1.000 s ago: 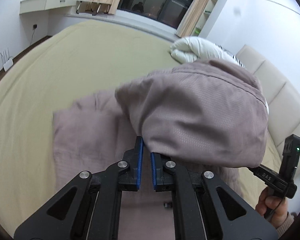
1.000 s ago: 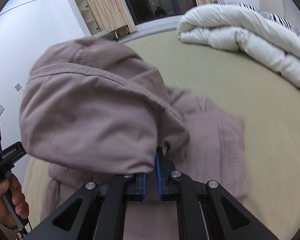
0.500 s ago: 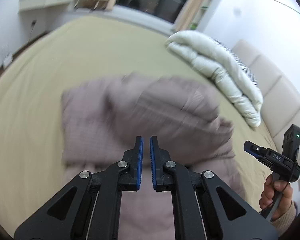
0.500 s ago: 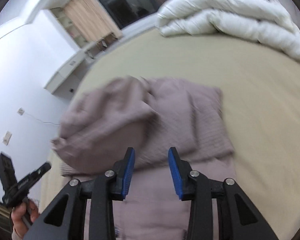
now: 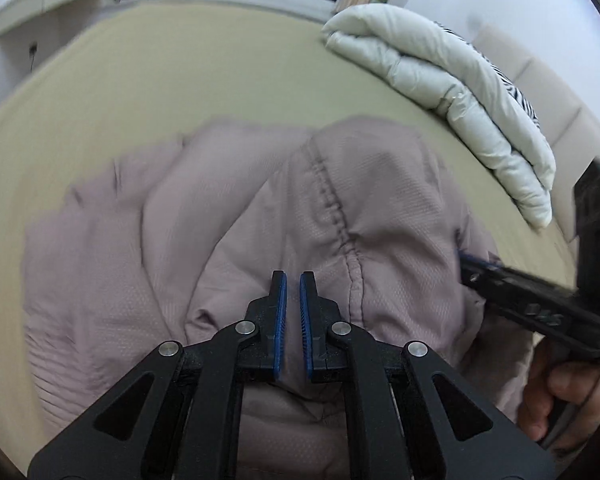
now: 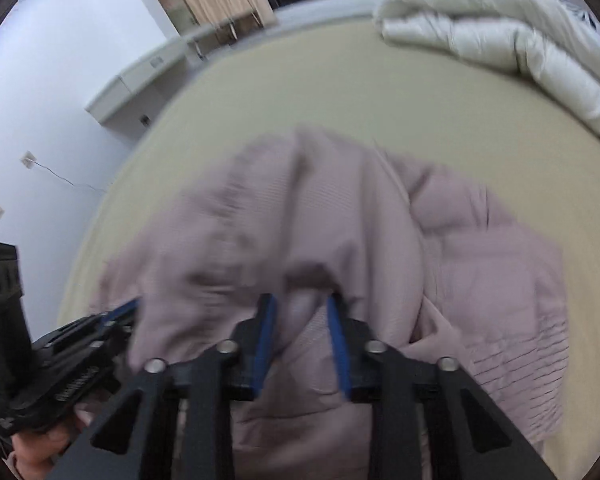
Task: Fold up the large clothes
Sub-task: 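Fold the hood down onto the coat body with both tools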
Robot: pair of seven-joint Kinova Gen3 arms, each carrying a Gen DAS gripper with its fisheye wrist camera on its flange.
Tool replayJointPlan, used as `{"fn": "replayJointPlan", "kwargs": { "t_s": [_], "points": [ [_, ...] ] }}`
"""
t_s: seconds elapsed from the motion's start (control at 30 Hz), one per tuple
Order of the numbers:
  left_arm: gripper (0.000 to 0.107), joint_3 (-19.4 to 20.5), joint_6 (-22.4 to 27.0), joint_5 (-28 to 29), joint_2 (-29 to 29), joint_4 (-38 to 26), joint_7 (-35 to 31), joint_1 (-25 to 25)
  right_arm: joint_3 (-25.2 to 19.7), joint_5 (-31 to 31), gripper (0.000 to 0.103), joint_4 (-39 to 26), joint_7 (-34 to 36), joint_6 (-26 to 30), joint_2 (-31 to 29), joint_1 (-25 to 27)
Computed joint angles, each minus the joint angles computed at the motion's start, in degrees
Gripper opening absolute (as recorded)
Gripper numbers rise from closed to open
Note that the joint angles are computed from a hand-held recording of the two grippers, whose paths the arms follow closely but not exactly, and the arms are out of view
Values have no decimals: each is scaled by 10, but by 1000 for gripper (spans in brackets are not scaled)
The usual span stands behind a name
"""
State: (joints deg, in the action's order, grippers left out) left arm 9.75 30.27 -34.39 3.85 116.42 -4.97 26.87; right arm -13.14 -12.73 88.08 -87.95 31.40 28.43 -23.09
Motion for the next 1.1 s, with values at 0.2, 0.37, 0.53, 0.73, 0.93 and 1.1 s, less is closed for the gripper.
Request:
{"fn": "replayJointPlan", "kwargs": {
  "t_s": [0.2, 0.37, 0.53, 0.73, 0.93, 1.1],
  "points": [
    [6, 72, -48, -87, 27, 37, 96, -55, -7, 8, 0, 33, 33, -31, 6, 6],
    [6, 36, 16, -177, -33, 41, 213, 33, -61, -66, 45, 47, 79, -57, -54, 72],
    [6, 23, 15, -164, -45, 42, 189, 32, -59, -84, 41, 1, 115, -45, -47, 46],
    [6, 18, -63, -142, -14, 82, 191, 0, -2, -3, 9, -36, 65, -9, 38, -26],
    [6, 154, -67, -146, 4, 76, 190, -142, 11, 46, 6, -4, 58, -48, 32, -47],
    [6, 287, 40, -214, -90, 94, 304, -180, -55, -37, 8, 73, 109, -92, -68, 42]
  ]
}}
